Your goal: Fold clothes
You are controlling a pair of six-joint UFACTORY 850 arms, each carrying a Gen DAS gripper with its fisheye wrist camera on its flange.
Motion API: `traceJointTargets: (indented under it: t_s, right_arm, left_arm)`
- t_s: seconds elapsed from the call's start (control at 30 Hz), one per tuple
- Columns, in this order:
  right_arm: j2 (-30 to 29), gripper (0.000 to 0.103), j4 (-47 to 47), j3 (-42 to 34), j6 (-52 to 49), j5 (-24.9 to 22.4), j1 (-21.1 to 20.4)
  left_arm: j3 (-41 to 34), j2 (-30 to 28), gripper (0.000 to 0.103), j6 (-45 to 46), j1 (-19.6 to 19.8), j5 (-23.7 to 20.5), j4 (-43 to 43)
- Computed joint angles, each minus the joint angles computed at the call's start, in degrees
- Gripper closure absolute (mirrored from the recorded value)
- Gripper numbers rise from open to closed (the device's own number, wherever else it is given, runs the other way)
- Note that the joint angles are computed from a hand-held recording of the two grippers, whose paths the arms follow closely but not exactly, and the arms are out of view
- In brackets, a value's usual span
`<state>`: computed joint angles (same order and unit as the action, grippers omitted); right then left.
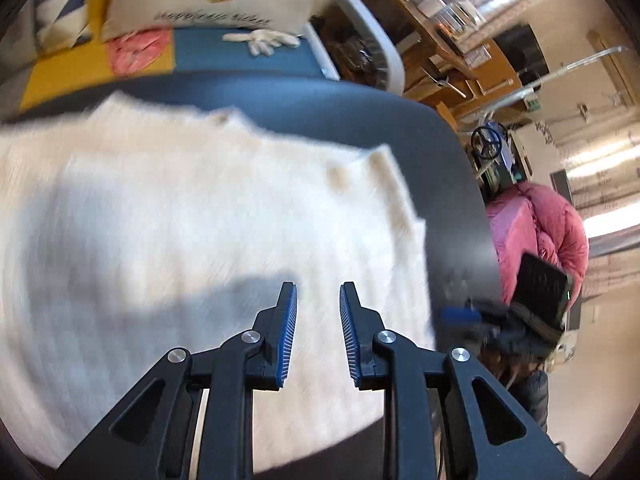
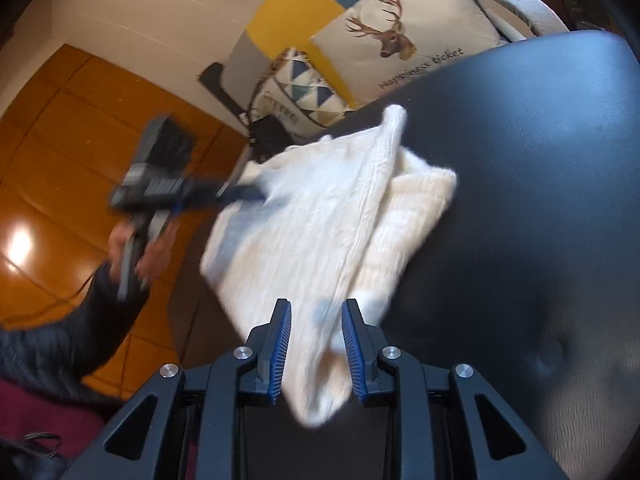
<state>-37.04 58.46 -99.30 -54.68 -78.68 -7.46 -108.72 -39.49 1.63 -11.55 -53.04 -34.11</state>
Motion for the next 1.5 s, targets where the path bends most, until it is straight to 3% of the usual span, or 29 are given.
traceJointTargets:
  t_s: [0.1, 0.13, 0.17, 0.33, 0.43, 0.53, 0.63, 0.77, 0.87, 0.97, 1.0, 1.1, 1.2, 1.27, 1.33, 1.43, 1.5]
  right_arm:
    - [-1.43, 0.076, -4.05, -3.29, 3.28, 3.16, 3.09]
    - [-0.92, 0.080, -5.76, -2.94, 2.03, 4.33, 4.09]
    - [-0.33, 0.091, -7.59, -2.53, 0.86, 5.56, 5.10]
    - [6.16, 0.098, -20.63, 4.66, -1.85, 14.78, 7.71]
    - [6.63, 0.098, -21.96, 5.48, 0.67, 16.33, 6.93]
    - [7.10, 0.085, -23.33, 3.75, 6.33, 14.96, 6.19]
    - [11.39, 0.077, -22.68, 6.49, 5.76, 24.37, 7.22]
    - [12.32, 0.077, -19.40, 6.84, 4.73, 33.29, 10.97]
    - [9.21, 0.078, -33.80, 5.72, 14.59, 41.01, 17.90]
    - [9.47, 0.079, -42.00, 10.06, 16.04, 48.31, 20.28]
    - [9.34, 0.079, -39.93, 9.95, 15.03, 47.80, 19.71]
    - [6.86, 0.079, -31.67, 3.88, 12.79, 38.47, 17.40]
    - [3.83, 0.077, -18.66, -2.20, 7.93, 28.94, 15.31]
    - [1.43, 0.076, -13.45, -5.95, 7.06, 25.86, 15.38]
    - [-1.08, 0.074, -14.20, -10.09, 10.09, 24.77, 16.52]
    - [-5.34, 0.074, -23.26, -17.02, 16.99, 24.17, 19.50]
    - [-6.63, 0.074, -28.24, -19.03, 19.60, 23.93, 20.65]
  left_arm:
    - [8.20, 4.39, 0.079, 2.53, 0.56, 3.35, -2.66]
    - [9.97, 5.27, 0.079, 2.88, 0.62, 4.28, -3.05]
    - [11.69, 6.12, 0.079, 3.22, 0.68, 5.20, -3.46]
    - [18.51, 9.15, 0.079, 8.51, 0.08, 10.86, -8.42]
    - [21.31, 11.03, 0.079, 12.83, 0.21, 12.98, -13.93]
    - [25.93, 14.82, 0.079, 17.84, 1.15, 16.22, -19.56]
    - [31.13, 18.82, 0.079, 22.85, 2.49, 19.90, -24.27]
    - [34.95, 20.03, 0.079, 23.15, 3.28, 22.47, -26.31]
    - [37.69, 20.37, 0.079, 26.02, 3.22, 23.65, -29.92]
    - [39.68, 21.22, 0.079, 30.21, 2.84, 24.25, -34.88]
    - [40.05, 21.60, 0.079, 30.61, 2.86, 24.04, -35.24]
    - [39.75, 23.51, 0.079, 33.32, 4.42, 25.27, -34.63]
    - [33.71, 21.57, 0.075, 27.38, 6.52, 26.91, -22.75]
    - [27.87, 18.03, 0.067, 21.72, 7.72, 25.61, -13.19]
    - [21.89, 14.23, 0.067, 15.73, 8.46, 23.81, -3.57]
    - [14.64, 9.23, 0.066, 8.22, 7.66, 20.64, 12.16]
    - [13.66, 8.37, 0.066, 7.21, 7.27, 19.39, 18.09]
